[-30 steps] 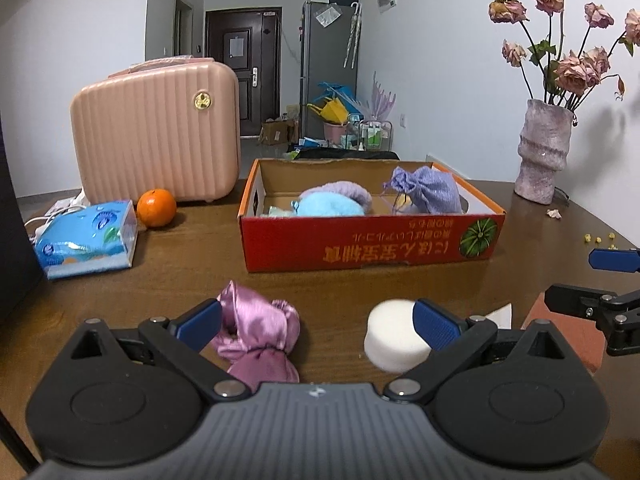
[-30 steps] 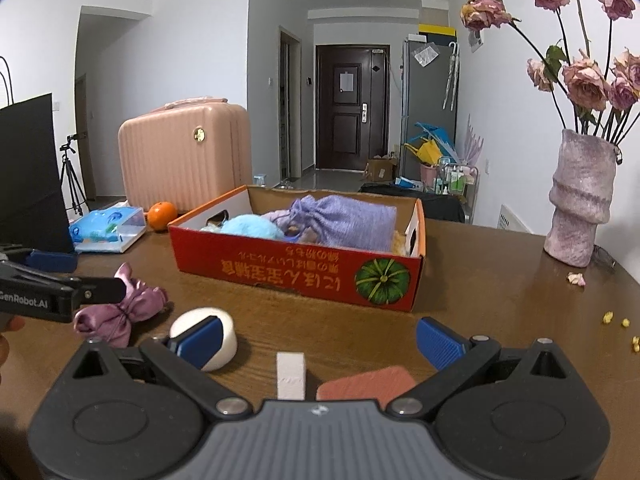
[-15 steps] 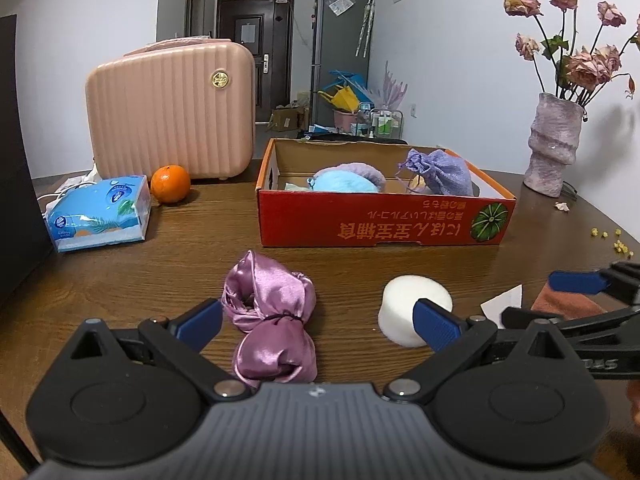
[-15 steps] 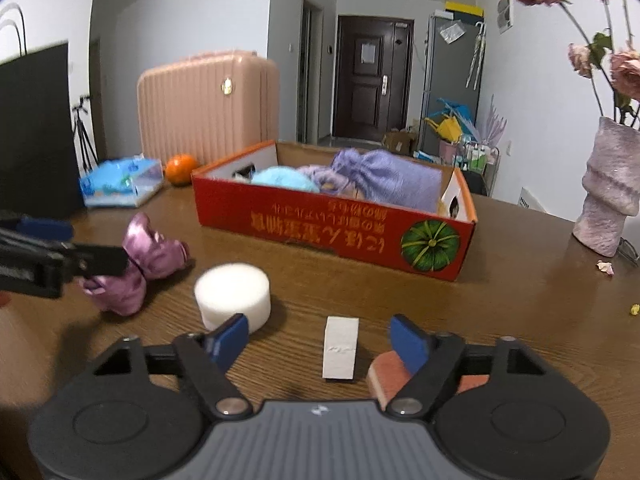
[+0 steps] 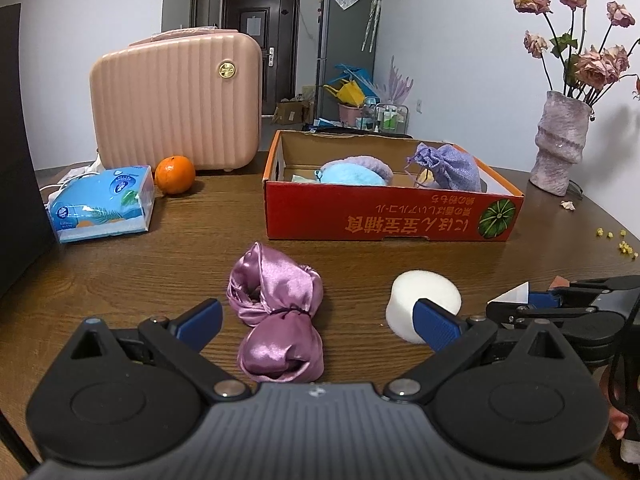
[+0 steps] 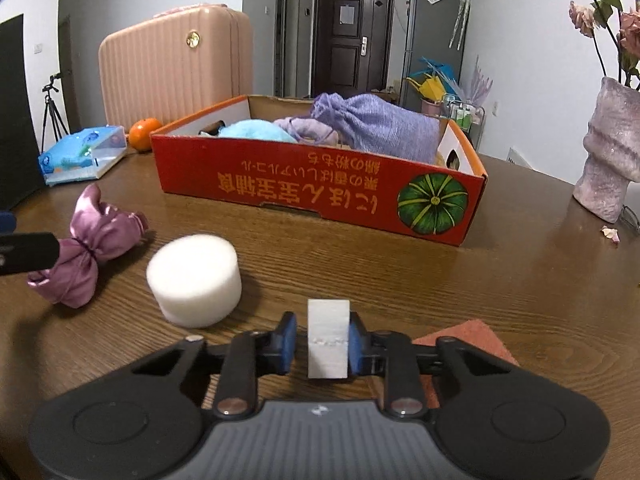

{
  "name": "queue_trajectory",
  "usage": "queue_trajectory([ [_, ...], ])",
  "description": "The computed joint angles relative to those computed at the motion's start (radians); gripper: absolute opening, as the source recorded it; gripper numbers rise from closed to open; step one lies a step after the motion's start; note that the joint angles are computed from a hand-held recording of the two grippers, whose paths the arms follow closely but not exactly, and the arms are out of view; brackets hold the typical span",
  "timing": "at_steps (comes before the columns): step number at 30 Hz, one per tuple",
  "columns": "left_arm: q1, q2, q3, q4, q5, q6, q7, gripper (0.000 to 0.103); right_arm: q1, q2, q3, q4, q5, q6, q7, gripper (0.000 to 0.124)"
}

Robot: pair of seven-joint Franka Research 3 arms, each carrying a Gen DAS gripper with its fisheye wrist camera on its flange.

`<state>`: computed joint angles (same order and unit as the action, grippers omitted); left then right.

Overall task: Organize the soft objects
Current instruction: 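Close the left tool on the pink satin bow while the right tool holds the white block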

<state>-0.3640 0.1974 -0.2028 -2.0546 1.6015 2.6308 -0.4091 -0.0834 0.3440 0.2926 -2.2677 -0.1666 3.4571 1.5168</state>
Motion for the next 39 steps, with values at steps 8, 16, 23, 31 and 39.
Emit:
queue_trajectory([
  [8, 0.001, 0.006, 0.003, 0.002, -0.014, 0.002, 0.008, 0.103, -0.053, 0.011, 0.038, -0.004, -0.056, 0.033, 0.052, 0.018],
  [16, -0.003, 0.026, 0.01, 0.016, -0.064, -0.041, 0.05, 0.103, -0.057, 0.005, 0.021, -0.016, -0.126, 0.091, 0.147, 0.018],
  [23, 0.012, 0.05, 0.029, 0.036, -0.122, -0.038, 0.085, 0.103, -0.047, 0.004, -0.013, -0.017, -0.205, 0.137, 0.234, 0.018],
  [31, 0.009, 0.117, 0.054, 0.092, -0.248, -0.041, 0.221, 0.103, -0.016, 0.001, -0.057, -0.023, -0.248, 0.173, 0.283, 0.018],
  [39, -0.02, 0.157, 0.085, 0.13, -0.255, -0.055, 0.251, 0.103, 0.009, -0.001, -0.086, -0.027, -0.247, 0.188, 0.299, 0.018],
])
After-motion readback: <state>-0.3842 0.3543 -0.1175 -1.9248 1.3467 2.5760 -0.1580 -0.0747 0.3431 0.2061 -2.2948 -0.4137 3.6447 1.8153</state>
